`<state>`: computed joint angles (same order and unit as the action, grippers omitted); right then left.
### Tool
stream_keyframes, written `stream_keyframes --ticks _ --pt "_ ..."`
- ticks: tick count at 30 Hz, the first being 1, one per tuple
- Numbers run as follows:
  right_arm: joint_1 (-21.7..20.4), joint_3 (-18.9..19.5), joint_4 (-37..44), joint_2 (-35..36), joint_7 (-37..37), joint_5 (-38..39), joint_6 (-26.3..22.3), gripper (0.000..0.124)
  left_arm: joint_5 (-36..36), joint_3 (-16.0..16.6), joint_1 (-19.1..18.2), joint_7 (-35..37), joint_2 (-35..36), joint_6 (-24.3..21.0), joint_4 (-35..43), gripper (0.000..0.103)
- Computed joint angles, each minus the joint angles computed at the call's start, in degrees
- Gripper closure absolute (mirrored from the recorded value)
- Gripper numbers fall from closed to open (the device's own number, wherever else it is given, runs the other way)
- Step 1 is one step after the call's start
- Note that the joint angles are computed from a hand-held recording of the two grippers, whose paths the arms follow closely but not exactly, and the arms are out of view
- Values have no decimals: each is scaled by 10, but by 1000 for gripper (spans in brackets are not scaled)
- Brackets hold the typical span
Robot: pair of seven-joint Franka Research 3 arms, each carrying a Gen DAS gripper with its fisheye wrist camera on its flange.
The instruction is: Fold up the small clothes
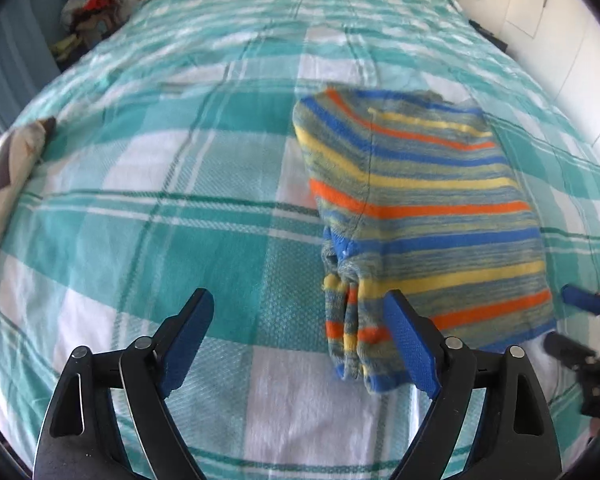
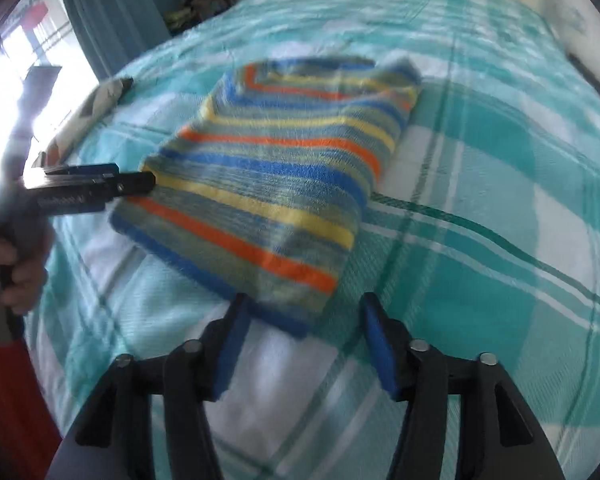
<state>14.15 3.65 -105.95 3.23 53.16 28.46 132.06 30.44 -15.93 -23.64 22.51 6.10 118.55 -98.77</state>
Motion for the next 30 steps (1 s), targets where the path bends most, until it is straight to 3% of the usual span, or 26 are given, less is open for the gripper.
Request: stream_keyframes --ticks 3,8,13,16,20,22,23,24,25,26,27,28,30 --pt "-2 -2 -24 -31 -23 31 37 45 12 -2 -5 3 2 -7 12 12" --pt "-1 -4 -3 -17 -13 11 35 45 24 -1 -11 11 16 -21 37 12" --pt "-10 -7 20 4 -14 40 15 45 23 4 -11 33 31 -20 51 12" --pt "-17 -6 66 48 10 60 7 45 -32 12 15 69 29 50 27 6" --pt "-33 -1 187 155 95 86 -35 45 -164 19 61 105 45 143 -2 6" --pt "-40 10 250 211 140 96 -59 45 -166 23 61 104 62 156 12 7" --pt "-42 16 266 226 149 98 -62 44 -158 25 59 107 74 159 27 13" --pt "-41 23 279 239 153 101 -59 42 -163 24 60 118 85 161 41 34" --pt "-40 30 291 251 150 101 -58 42 -187 18 66 140 102 165 58 48" --pt "-37 35 301 259 147 94 -63 53 -204 15 67 147 116 161 75 73" --pt "-29 35 324 272 148 72 -79 93 -194 20 58 138 128 140 98 80" --pt "-15 29 333 275 155 40 -84 96 -179 26 49 130 135 120 116 82" --pt "0 25 310 251 147 7 -47 100 -140 35 29 116 138 94 140 85"
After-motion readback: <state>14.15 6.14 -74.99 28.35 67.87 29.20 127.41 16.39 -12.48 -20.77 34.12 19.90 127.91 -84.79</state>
